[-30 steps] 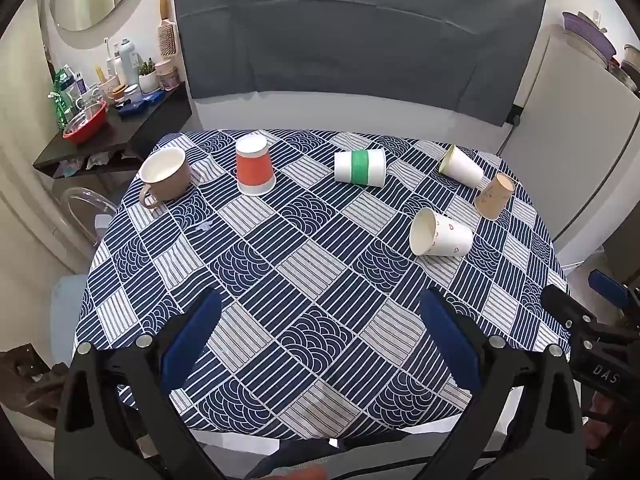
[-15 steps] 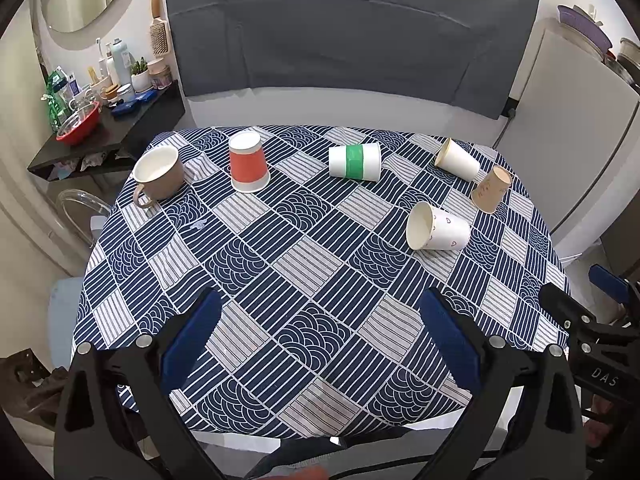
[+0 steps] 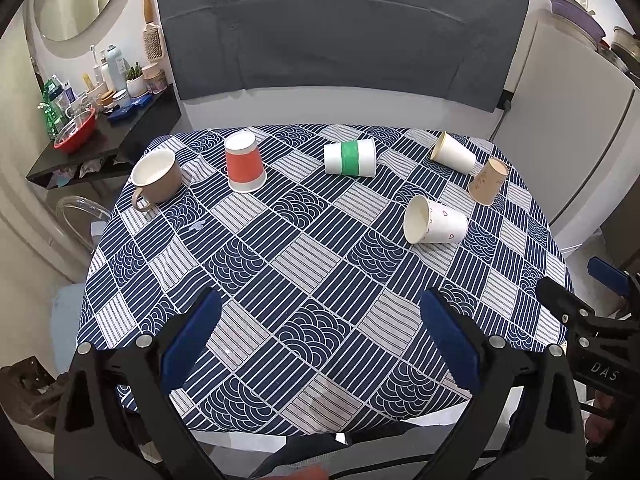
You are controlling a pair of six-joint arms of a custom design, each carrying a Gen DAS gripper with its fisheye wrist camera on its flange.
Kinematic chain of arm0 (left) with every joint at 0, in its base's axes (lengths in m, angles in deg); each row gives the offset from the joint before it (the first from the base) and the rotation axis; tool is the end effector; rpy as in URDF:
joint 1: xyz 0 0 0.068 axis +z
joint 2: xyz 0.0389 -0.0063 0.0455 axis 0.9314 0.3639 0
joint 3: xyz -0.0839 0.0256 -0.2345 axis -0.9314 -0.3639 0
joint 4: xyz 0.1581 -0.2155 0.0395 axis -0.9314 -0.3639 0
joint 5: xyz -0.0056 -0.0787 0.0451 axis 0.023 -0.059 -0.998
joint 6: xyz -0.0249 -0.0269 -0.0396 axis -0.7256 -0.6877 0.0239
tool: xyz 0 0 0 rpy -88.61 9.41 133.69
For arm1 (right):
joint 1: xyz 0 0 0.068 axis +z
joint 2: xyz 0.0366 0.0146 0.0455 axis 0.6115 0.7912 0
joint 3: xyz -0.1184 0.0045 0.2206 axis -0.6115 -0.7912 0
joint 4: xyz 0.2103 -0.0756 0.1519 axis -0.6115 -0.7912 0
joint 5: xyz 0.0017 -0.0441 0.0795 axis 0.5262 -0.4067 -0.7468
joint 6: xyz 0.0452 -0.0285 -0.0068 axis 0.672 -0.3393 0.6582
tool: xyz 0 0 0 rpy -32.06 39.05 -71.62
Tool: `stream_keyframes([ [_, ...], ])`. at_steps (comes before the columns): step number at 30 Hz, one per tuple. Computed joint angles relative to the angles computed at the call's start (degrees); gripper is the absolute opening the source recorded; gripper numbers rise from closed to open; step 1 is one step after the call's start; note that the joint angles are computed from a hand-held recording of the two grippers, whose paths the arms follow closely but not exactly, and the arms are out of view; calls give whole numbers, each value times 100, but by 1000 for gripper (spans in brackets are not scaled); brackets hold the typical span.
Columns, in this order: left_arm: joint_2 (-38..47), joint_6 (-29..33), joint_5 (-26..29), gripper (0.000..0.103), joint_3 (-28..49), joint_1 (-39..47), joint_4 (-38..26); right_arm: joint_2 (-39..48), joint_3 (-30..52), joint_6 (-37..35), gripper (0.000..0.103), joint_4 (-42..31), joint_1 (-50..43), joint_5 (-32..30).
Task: Flip cup upside down
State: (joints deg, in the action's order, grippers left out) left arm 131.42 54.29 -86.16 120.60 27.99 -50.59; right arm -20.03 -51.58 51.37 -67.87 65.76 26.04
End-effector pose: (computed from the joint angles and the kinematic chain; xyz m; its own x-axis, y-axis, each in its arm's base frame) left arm 0.1581 -0.1209 0.2085 -0.8009 0.0687 -0.5949 0.1096 0.9934 -0.0328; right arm 0.1571 0.0714 0.2147 -0.8042 0.0341 -0.5933 0.0461 0.9989 -0.0050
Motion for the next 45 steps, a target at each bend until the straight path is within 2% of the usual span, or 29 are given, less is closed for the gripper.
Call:
stream_keyframes([
  [31,248,-69,133,97,32,12,63,75,17,-159,95,92,-9,-39],
  [45,622,-124,386,97,160,195,217,442,36,-673,95,340,-637,-666],
])
